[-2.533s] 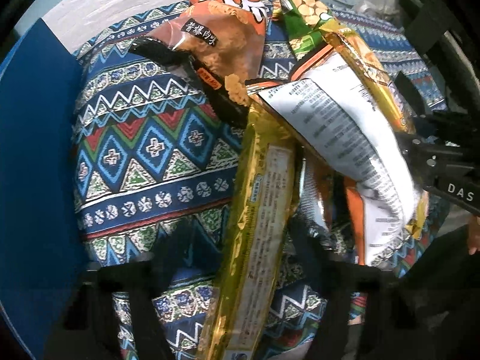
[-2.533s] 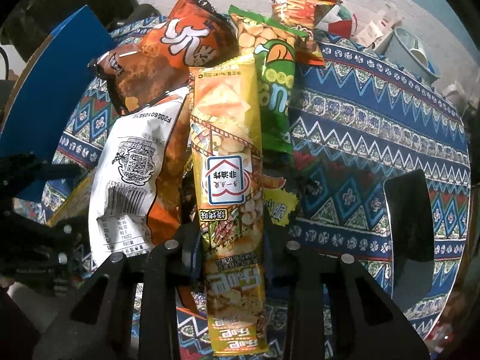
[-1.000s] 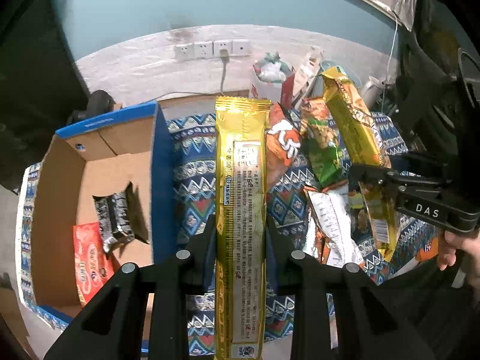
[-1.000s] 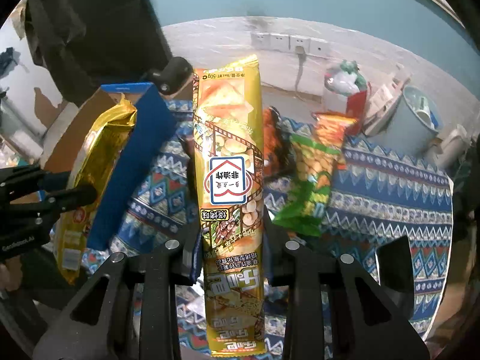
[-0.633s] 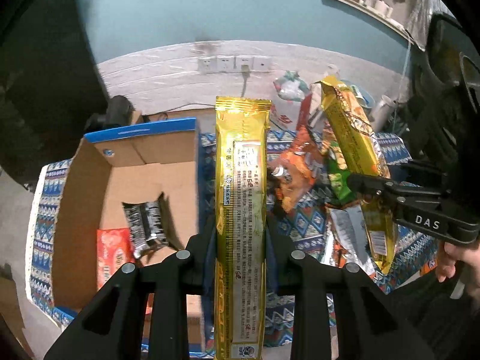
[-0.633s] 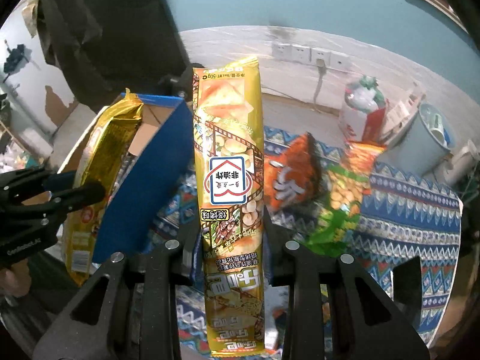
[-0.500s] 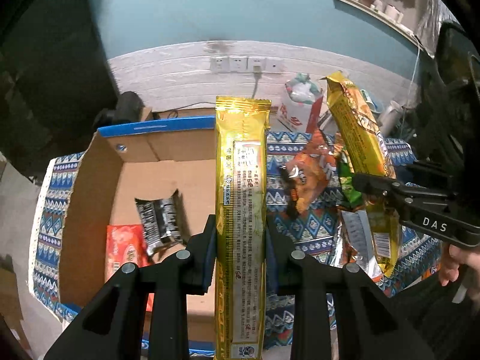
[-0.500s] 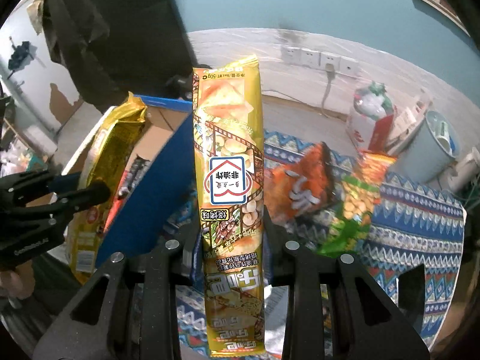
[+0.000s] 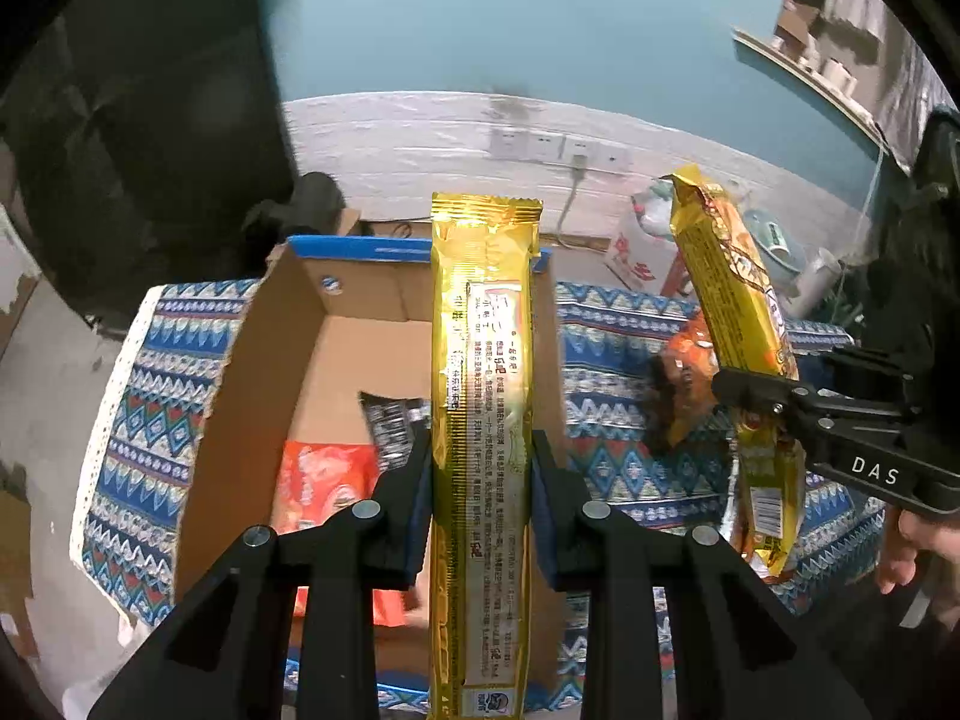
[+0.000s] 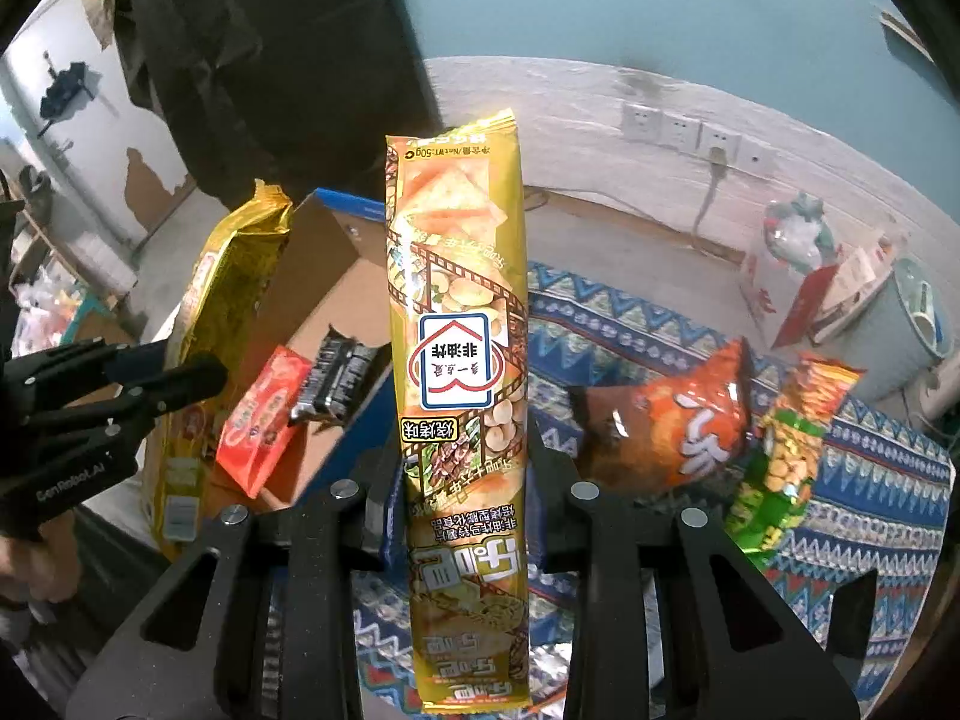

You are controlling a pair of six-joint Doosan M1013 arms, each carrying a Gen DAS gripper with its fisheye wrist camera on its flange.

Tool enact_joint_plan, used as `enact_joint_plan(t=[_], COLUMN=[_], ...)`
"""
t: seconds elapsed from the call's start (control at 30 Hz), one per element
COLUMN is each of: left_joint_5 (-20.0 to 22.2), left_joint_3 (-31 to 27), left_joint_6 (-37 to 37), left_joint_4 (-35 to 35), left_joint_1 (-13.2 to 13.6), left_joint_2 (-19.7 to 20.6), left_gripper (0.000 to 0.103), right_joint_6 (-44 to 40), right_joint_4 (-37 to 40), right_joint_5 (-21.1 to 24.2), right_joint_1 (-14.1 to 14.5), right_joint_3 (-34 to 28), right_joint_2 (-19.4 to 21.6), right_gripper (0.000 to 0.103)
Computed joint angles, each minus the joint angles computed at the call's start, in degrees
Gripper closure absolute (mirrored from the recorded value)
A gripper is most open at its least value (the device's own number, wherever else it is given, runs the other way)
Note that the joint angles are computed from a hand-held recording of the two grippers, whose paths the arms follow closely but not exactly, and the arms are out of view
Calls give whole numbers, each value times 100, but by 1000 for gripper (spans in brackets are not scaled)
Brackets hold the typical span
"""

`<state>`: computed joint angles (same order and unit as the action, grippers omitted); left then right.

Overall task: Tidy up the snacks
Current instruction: 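Carry both snacks to the box and drop the gold bar from the left tool, then lower the yellow long bag into the box and open the right tool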

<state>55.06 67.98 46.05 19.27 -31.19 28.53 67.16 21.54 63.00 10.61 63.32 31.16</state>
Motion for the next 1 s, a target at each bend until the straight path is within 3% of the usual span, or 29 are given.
enact_joint_plan(t=[0.3,0.67,0.83,1.0], left_joint_5=[78,101,247,345], left_joint_3=[227,302,307,408], left_joint_6=[-322,-496,-660,-733], left_joint_4=[-19,-539,-354,-196], left_joint_1=[224,480,474,467], left_joint_2=[-7,54,0,-106], left_gripper=[74,74,64,60], right_joint_6=[82,98,191,269], right_joint_4=[-31,93,180,183], right_joint_5=[251,475,604,692], right_joint_1=[223,385,432,531], right_joint_3=[-347,-609,-784,-988], right_joint_2=[285,482,574,684], right_gripper=[73,73,73,73])
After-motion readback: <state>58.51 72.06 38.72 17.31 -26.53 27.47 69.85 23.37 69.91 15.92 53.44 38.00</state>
